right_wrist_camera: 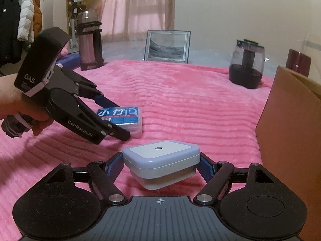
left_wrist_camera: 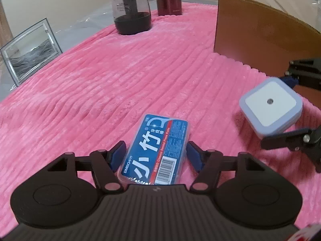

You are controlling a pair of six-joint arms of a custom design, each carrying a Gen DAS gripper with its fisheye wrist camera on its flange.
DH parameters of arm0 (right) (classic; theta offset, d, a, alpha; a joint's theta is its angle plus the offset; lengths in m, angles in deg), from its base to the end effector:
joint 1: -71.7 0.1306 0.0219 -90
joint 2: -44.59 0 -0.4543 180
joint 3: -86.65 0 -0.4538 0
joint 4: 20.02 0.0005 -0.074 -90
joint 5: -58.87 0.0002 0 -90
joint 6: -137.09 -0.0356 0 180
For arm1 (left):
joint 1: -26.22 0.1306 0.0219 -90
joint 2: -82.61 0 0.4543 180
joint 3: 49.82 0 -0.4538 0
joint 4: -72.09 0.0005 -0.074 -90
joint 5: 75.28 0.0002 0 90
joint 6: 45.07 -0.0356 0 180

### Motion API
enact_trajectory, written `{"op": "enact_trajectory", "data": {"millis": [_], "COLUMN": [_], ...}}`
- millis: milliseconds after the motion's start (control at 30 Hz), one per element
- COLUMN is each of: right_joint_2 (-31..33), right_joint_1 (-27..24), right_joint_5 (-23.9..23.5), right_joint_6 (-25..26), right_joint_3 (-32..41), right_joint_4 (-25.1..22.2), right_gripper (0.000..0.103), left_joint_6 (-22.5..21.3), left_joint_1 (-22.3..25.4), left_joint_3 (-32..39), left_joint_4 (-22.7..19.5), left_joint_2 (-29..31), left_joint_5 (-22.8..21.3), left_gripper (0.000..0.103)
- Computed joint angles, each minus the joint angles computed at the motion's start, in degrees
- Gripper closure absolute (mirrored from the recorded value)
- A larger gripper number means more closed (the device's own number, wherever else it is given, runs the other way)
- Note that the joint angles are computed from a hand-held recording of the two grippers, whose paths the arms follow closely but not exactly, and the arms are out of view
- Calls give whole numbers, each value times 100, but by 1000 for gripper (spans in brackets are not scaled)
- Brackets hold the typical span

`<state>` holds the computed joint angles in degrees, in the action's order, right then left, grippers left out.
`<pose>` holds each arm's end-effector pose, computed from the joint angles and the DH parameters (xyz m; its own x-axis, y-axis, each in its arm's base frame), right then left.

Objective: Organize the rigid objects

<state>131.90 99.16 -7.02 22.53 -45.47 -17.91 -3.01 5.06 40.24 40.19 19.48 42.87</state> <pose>0.3935 0.1875 0.2315 -0.5444 0.1446 -0.8262 0.1030 0.9891 0.1053 0.6343 -0.2641 0.2410 -0.1279 0.7515 -0.6473 0.9580 0.2626 0.1155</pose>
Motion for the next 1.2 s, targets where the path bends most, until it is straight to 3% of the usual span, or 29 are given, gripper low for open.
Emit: {"op": "enact_trajectory", "data": {"millis": [367, 567, 767, 967, 1200], "right_joint_2": [-438, -928, -1547, -2145, -2615], "right_joint_1": [409, 1023, 1770, 2567, 3208], "right_joint_5": [181, 511, 960, 1572, 2151], "right_joint_6": [-583, -1206, -1917, -2756, -3619], "right_joint_3": [-201, -401, -634, -780, -841], "right_joint_4": [-361, -846, -1534, -2392, -3208], "right_gripper": [29, 29, 29, 29, 29], "left_joint_6": [1567, 2452, 3121, 3327, 3533], "left_joint_1": [104, 238, 356, 311, 191], "left_joint_3": [-1477, -2571, -3448, -3996, -4294], "left_joint_4": [686, 1011, 1037, 827, 560], "left_joint_2": [-1122, -2095, -3142, -4169, -4856], "left_joint_5": [-432, -513, -519, -631, -667], "left_gripper": [48, 48, 50, 51, 51]}}
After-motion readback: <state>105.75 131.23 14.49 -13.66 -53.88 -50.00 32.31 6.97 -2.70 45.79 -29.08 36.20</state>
